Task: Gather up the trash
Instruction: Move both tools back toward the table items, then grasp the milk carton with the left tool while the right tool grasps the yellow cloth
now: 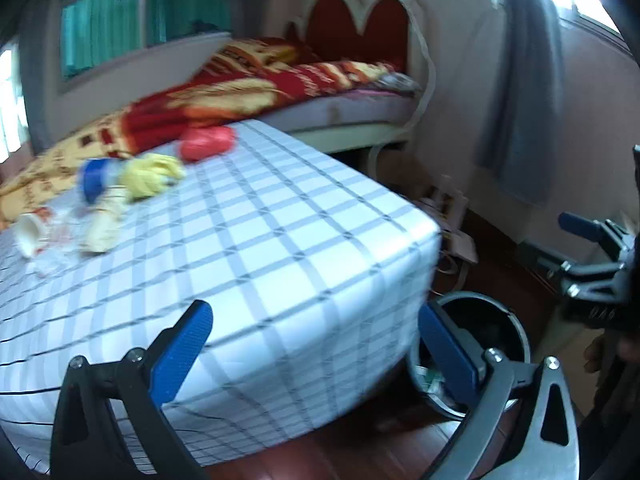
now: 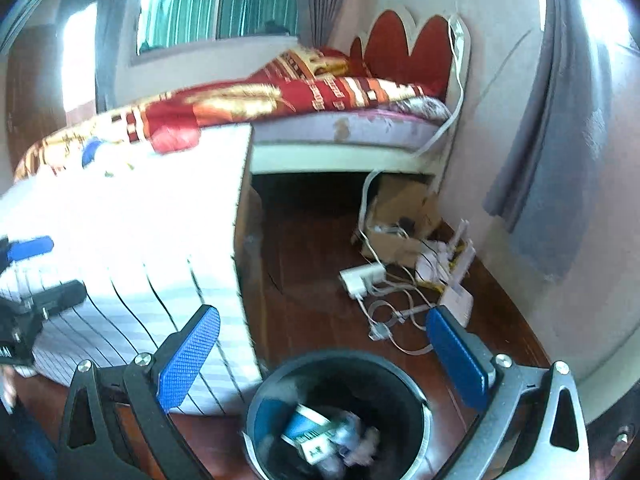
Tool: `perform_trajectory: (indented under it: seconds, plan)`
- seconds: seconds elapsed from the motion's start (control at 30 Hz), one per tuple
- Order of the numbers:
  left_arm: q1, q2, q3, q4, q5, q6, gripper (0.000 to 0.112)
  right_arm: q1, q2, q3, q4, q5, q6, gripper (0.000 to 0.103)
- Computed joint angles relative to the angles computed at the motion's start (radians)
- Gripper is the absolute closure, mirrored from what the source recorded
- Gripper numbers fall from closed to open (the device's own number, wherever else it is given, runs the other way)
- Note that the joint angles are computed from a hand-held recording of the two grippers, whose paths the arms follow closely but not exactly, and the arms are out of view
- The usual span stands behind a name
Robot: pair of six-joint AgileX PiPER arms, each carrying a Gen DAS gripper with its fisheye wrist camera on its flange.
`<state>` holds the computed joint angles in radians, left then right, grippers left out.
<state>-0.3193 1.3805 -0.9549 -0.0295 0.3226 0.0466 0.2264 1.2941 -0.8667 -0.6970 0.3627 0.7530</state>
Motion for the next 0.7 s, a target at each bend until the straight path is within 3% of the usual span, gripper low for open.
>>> perform_trajectory:
  seconds: [0.07, 0.17, 0.27, 0.4, 0.6, 0.7]
  plan:
    - [0.072, -0.023, 0.007, -0.058, -0.001, 0.069, 0.01, 0.032, 0.039, -0.059, 0.04, -0.003, -0.015, 0.0]
    - [0.194, -0.038, 0.004, -0.153, 0.01, 0.176, 0.01, 0.117, 0.107, -0.144, -0.043, 0.026, 0.096, 0.0]
    - [0.324, -0.033, -0.008, -0.258, 0.019, 0.307, 0.01, 0.191, 0.203, -0.275, 0.04, 0.085, 0.039, 0.0]
    - [0.476, -0.005, -0.041, -0.389, 0.02, 0.456, 0.015, 0.243, 0.302, -0.415, 0.146, 0.074, -0.048, 0.0]
    - [0.619, 0.128, -0.186, -0.468, 0.036, 0.522, 0.021, 0.322, 0.57, -0.806, 0.334, 0.19, -0.286, 0.0]
    - [0.643, 0.209, -0.275, -0.441, 0.052, 0.489, 0.021, 0.331, 0.74, -1.08, 0.464, 0.301, -0.425, 0.011]
